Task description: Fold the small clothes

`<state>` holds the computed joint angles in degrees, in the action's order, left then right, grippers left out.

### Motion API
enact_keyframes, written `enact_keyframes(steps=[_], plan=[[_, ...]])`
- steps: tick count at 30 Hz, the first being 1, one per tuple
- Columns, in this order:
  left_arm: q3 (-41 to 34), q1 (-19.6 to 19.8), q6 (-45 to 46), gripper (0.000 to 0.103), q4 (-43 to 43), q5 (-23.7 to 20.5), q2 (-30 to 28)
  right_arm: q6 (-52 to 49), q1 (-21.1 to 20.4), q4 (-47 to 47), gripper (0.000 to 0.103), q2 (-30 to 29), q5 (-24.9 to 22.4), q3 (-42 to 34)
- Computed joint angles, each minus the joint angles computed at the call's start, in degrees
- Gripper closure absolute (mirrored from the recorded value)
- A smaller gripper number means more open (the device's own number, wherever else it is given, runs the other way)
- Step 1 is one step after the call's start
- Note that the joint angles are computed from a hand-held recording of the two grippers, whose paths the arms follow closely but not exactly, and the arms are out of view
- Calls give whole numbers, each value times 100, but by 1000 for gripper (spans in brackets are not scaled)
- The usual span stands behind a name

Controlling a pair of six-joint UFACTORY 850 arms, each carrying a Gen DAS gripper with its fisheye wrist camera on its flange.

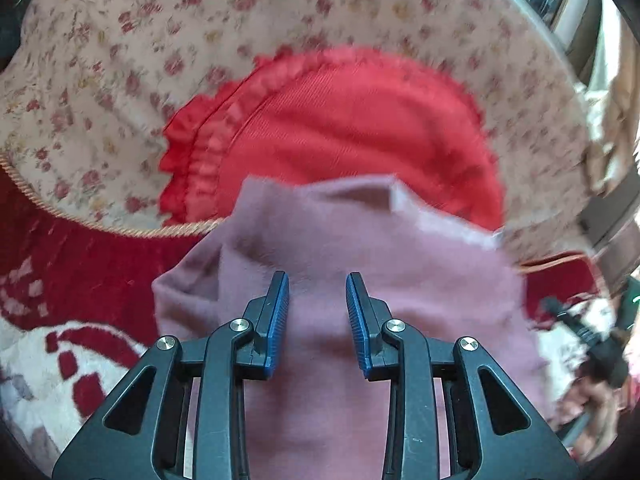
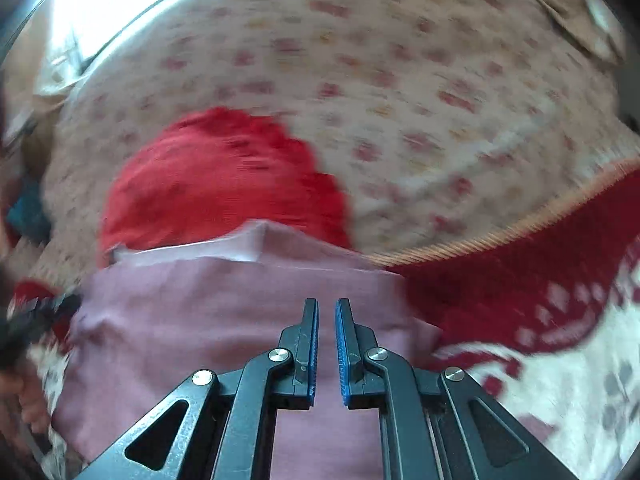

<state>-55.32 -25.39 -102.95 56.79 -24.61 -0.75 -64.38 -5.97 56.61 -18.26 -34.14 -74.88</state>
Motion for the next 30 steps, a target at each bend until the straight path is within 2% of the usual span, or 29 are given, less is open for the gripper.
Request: enact_keyframes(steps=[3,6,8,10,12,15,17,21,24,26,29,30], plan=[[42,47,-7,76,-104,21,-50,352,-140,73,96,-303,-354,-282],[74,-11,-128,76,46,-72,-44,-269,-84,591,96,-418,-524,-378],[69,-40,-195,76,140,-165,-66,10,13,126,96,-651,-727,-603],[80,-57,-384,76,295,-225,-70,855,137,-726,96,-870,-508,-744],[102,-51,-539,76,415,-269,-64,993,34,-669,96,-991,-793,-877],[171,17,-824,76,556,-285,-36,828,-132,-358,96,-814,-864,-889],[248,79,-1017,76,603,-115,18,557,-313,-23,96,-638,-1157,-800],[200,32,-911,76,516,-233,-6,-72,-523,-392,95,-137,-1684,-325],[177,-4,-924,75,552,-303,-23,-158,-391,-1397,95,180,-1335,178],[243,-23,-1104,76,675,-260,43,-43,-334,-1891,95,177,-1109,338],[452,-293,-1196,75,880,-479,380,-163,-532,-1466,95,454,-1066,535],[541,-430,-1163,75,931,-593,546,-329,-695,-1069,95,575,-1205,624]])
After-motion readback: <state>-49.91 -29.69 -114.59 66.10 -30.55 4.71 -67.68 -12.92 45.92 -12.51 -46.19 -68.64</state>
